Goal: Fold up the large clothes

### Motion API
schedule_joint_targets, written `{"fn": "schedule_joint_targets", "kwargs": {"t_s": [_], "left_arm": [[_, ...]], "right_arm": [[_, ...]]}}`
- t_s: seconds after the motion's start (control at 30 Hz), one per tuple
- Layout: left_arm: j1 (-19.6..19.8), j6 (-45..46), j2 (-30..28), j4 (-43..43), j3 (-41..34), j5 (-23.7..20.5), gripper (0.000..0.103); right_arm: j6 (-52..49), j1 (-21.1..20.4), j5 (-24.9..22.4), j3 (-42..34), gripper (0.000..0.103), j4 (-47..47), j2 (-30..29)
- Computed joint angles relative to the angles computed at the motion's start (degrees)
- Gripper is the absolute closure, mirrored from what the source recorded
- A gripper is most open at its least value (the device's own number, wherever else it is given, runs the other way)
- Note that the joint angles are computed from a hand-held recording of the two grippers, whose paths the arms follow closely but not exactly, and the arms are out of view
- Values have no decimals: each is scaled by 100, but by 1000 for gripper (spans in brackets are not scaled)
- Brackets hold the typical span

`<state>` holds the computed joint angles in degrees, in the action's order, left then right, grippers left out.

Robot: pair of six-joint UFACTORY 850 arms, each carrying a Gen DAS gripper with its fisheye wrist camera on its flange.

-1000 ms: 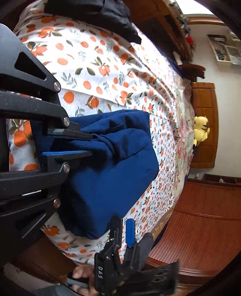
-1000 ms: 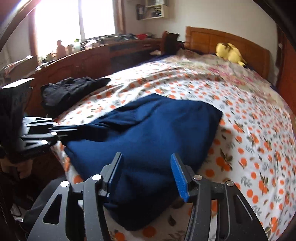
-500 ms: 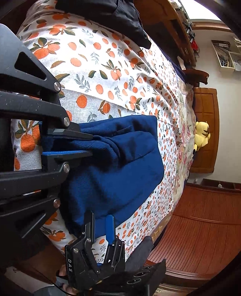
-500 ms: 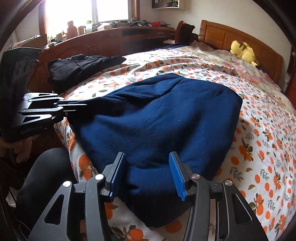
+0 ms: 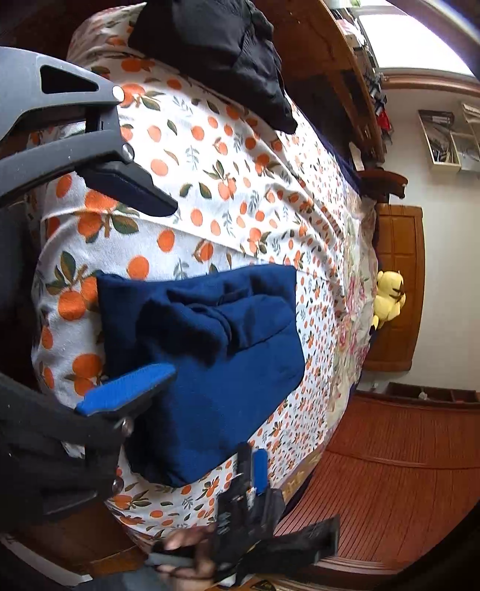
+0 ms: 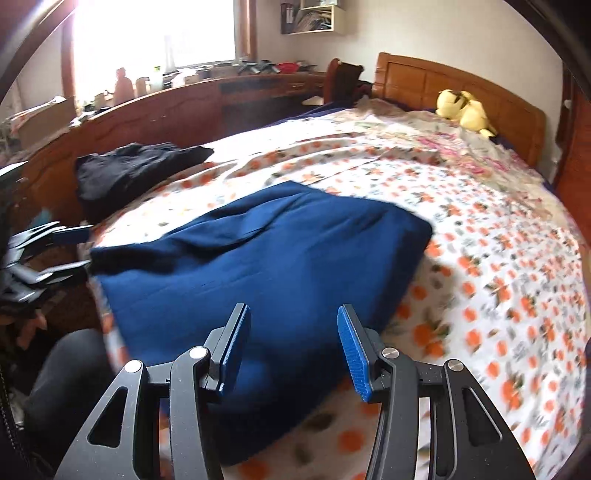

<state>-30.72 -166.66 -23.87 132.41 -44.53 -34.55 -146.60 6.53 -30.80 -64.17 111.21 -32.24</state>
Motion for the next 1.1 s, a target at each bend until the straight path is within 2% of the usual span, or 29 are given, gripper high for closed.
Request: {"fn": "schedule_joint_targets", "kwargs": {"t_s": [0.13, 0.37, 0.43, 0.47, 0.6, 0.73, 0.83, 0.97, 1.1], "left_arm": [[-63, 321, -134, -656, -85, -12, 20], [-146, 615, -346, -1232, -266, 69, 20], [-159, 769, -383, -1372, -315, 99, 20], [-169, 854, -405, -1452, -341, 112, 20], [-150, 1015, -472, -1566, -407, 213, 20], [-89, 1020, -544, -1496, -459, 351, 20], [-34, 577, -597, -1055, -451, 426, 20], [24, -56, -697, -342, -460, 540, 23], [0, -84, -735, -178, -471, 465, 34]], "right_arm": [[453, 11, 286, -846, 45, -267, -569], [1682, 154, 871, -2272, 42, -1118, -1533], [2191, 226, 1029, -2626, 38, -1481, -1790], [2730, 235, 1058, -2872, 29, -1918, -1952], [4234, 256, 894, -3539, 20, -3030, -2393], [4986, 250, 690, -3840, 17, -3547, -2592], [5708, 179, 343, -4237, 17, -4068, -2842], [6039, 120, 126, -4481, 17, -4307, -2995], [6079, 106, 99, -4473, 17, -4298, -3003]]}}
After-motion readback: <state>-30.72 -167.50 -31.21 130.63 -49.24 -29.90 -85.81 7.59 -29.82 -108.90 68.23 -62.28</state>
